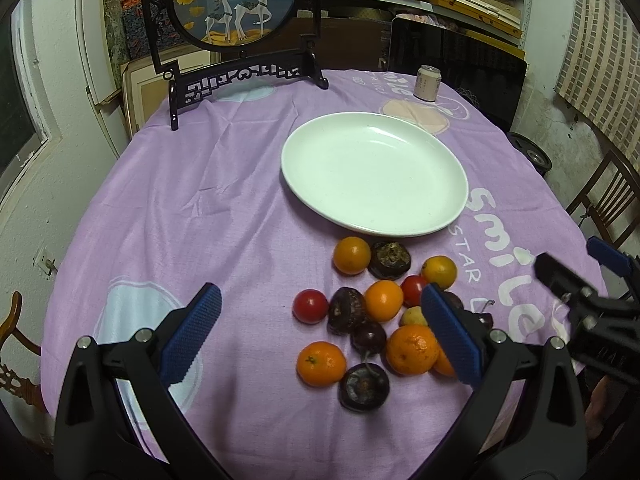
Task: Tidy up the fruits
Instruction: 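Grasp a dark plum with the left tool while the right tool grasps a mandarin, then carry the plum and mandarin onto the white plate and open both tools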
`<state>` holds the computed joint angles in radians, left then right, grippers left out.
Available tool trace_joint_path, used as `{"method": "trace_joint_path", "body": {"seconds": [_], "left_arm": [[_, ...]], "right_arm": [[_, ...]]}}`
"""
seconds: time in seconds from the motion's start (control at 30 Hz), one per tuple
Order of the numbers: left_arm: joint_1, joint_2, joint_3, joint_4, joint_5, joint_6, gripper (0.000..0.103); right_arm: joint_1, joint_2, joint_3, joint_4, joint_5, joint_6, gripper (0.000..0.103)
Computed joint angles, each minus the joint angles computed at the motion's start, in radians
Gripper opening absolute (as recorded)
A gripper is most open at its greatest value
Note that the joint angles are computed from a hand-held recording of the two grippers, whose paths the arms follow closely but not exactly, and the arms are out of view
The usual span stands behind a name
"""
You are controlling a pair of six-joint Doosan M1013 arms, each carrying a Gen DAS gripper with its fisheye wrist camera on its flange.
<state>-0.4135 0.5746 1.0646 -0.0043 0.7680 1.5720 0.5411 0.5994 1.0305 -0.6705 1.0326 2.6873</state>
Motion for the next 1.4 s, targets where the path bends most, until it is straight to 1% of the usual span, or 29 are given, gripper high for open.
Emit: {"method": "trace_joint_path", "body": {"seconds": [0.03,0.1,0.17,0.2,0.23,0.27,0.3,0.33,0.37,0.4,0.47,0.5,0.53,0.63,0.73,0.77,0.8,0.87,0.9,0.97,1.0,1.07,1.1,1.17,1.2,1.27,1.33,1.37,1.4], "left_arm": [[0.003,0.000,0.000,0.009,-0.001,-0.006,0.101],[0.012,-0.002,0.014,0.040,-0.009,-0.029,0.101],[0.024,-0.005,0.028,0.047,-0.004,-0.027,0.101],[0.028,-0.007,0.036,0.048,-0.001,-0.023,0.101],[0.033,-0.013,0.054,0.045,0.001,-0.013,0.101],[0.037,-0.015,0.063,0.037,0.004,-0.004,0.101],[0.043,-0.021,0.080,0.022,0.009,0.010,0.101],[0.046,-0.023,0.091,0.011,0.014,0.020,0.101],[0.049,-0.025,0.097,0.002,0.021,0.027,0.101],[0.051,-0.026,0.106,-0.002,0.027,0.025,0.101],[0.055,-0.023,0.104,-0.007,0.039,0.018,0.101],[0.057,-0.022,0.105,-0.009,0.044,0.010,0.101],[0.059,-0.019,0.102,-0.012,0.050,0.007,0.101],[0.062,-0.020,0.109,-0.020,0.062,0.011,0.101],[0.065,-0.030,0.124,-0.036,0.056,0.029,0.101],[0.067,-0.031,0.126,-0.051,0.051,0.045,0.101],[0.069,-0.037,0.131,-0.096,0.044,0.091,0.101],[0.074,-0.043,0.135,-0.193,0.055,0.193,0.101],[0.075,-0.044,0.135,-0.256,0.075,0.268,0.101],[0.064,-0.043,0.133,-0.304,0.114,0.357,0.101],[0.057,-0.041,0.132,-0.303,0.123,0.367,0.101],[0.047,-0.028,0.117,-0.304,0.162,0.376,0.101],[0.043,-0.015,0.099,-0.308,0.199,0.367,0.100],[0.036,0.001,0.082,-0.318,0.229,0.360,0.092],[0.031,0.014,0.069,-0.310,0.244,0.352,0.087],[0.010,0.015,0.071,-0.238,0.204,0.317,0.086],[-0.001,0.019,0.069,-0.199,0.180,0.288,0.086],[-0.006,0.020,0.070,-0.180,0.164,0.271,0.083],[-0.014,0.018,0.075,-0.130,0.135,0.237,0.069]], "right_arm": [[-0.005,-0.010,0.018,0.006,-0.025,0.002,0.102],[-0.016,-0.041,0.078,0.022,-0.105,0.015,0.102],[-0.020,-0.062,0.126,0.039,-0.163,0.004,0.102],[-0.020,-0.065,0.137,0.056,-0.175,-0.014,0.102],[-0.022,-0.070,0.153,0.093,-0.203,-0.050,0.096],[-0.023,-0.075,0.168,0.132,-0.236,-0.085,0.089],[-0.025,-0.078,0.179,0.178,-0.267,-0.129,0.085],[-0.025,-0.072,0.174,0.244,-0.282,-0.208,0.078],[-0.023,-0.064,0.166,0.280,-0.282,-0.262,0.073],[-0.021,-0.053,0.151,0.322,-0.280,-0.326,0.070],[-0.022,-0.034,0.128,0.411,-0.295,-0.431,0.058],[-0.023,-0.028,0.122,0.437,-0.296,-0.459,0.056],[-0.023,-0.011,0.098,0.457,-0.271,-0.490,0.054],[-0.020,0.031,0.038,0.471,-0.180,-0.533,0.054],[-0.007,0.051,0.004,0.404,-0.135,-0.530,0.040],[-0.009,0.046,0.014,0.413,-0.145,-0.531,0.040],[-0.012,0.043,0.018,0.423,-0.152,-0.529,0.040],[-0.018,0.024,0.047,0.438,-0.192,-0.506,0.039],[-0.021,0.011,0.068,0.431,-0.212,-0.488,0.039],[-0.022,-0.021,0.114,0.386,-0.263,-0.414,0.040],[-0.023,-0.037,0.138,0.356,-0.285,-0.369,0.040],[-0.025,-0.062,0.179,0.313,-0.309,-0.297,0.040],[-0.028,-0.076,0.203,0.299,-0.321,-0.263,0.040],[-0.034,-0.094,0.238,0.296,-0.336,-0.232,0.040],[-0.036,-0.102,0.254,0.296,-0.344,-0.218,0.040],[-0.040,-0.118,0.283,0.297,-0.366,-0.192,0.040],[-0.041,-0.130,0.304,0.288,-0.382,-0.168,0.040],[-0.040,-0.132,0.308,0.284,-0.386,-0.159,0.040],[-0.040,-0.134,0.313,0.284,-0.392,-0.155,0.040]]}}
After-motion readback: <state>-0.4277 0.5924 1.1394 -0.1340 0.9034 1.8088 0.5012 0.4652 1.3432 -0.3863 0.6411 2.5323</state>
